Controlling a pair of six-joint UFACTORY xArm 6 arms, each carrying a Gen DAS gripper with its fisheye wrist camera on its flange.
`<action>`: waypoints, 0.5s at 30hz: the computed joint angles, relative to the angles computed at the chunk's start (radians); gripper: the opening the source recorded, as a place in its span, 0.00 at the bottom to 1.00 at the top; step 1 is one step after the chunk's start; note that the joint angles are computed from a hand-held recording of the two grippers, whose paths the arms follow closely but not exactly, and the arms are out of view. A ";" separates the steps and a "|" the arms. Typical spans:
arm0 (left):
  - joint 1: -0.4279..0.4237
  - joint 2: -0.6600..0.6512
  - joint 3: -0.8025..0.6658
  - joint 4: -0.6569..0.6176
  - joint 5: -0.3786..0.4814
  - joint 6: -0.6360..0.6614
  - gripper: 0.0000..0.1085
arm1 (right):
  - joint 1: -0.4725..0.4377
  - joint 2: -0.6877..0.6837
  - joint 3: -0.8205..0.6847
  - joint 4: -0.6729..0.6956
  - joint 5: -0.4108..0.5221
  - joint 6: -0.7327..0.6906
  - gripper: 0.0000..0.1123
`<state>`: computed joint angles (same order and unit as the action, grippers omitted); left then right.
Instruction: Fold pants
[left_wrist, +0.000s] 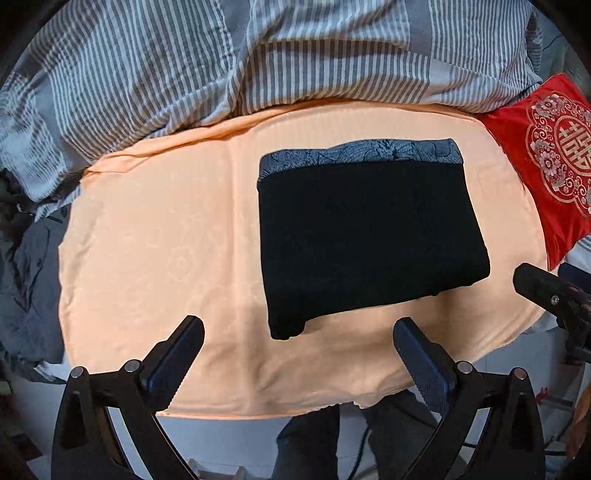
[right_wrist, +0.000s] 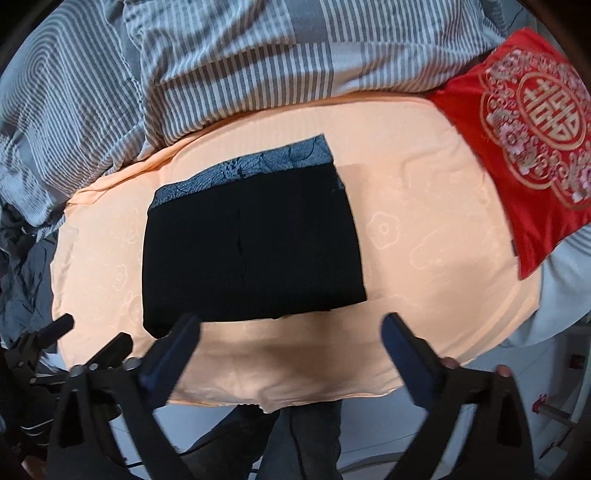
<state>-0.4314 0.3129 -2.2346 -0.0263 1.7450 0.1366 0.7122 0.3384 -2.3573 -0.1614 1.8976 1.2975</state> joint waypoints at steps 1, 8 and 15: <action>-0.002 0.010 -0.022 0.002 0.013 -0.008 0.95 | 0.002 0.034 -0.066 -0.007 0.044 -0.014 0.92; -0.022 0.098 -0.199 0.021 0.136 -0.088 0.95 | -0.023 0.072 -0.158 0.035 0.132 -0.038 0.92; -0.052 0.130 -0.299 0.057 0.221 -0.113 0.95 | -0.030 0.021 -0.096 0.098 0.103 -0.045 0.92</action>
<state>-0.4838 0.4429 -2.5341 0.0306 1.9655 0.0237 0.6824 0.3594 -2.4535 -0.0635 2.0002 1.2523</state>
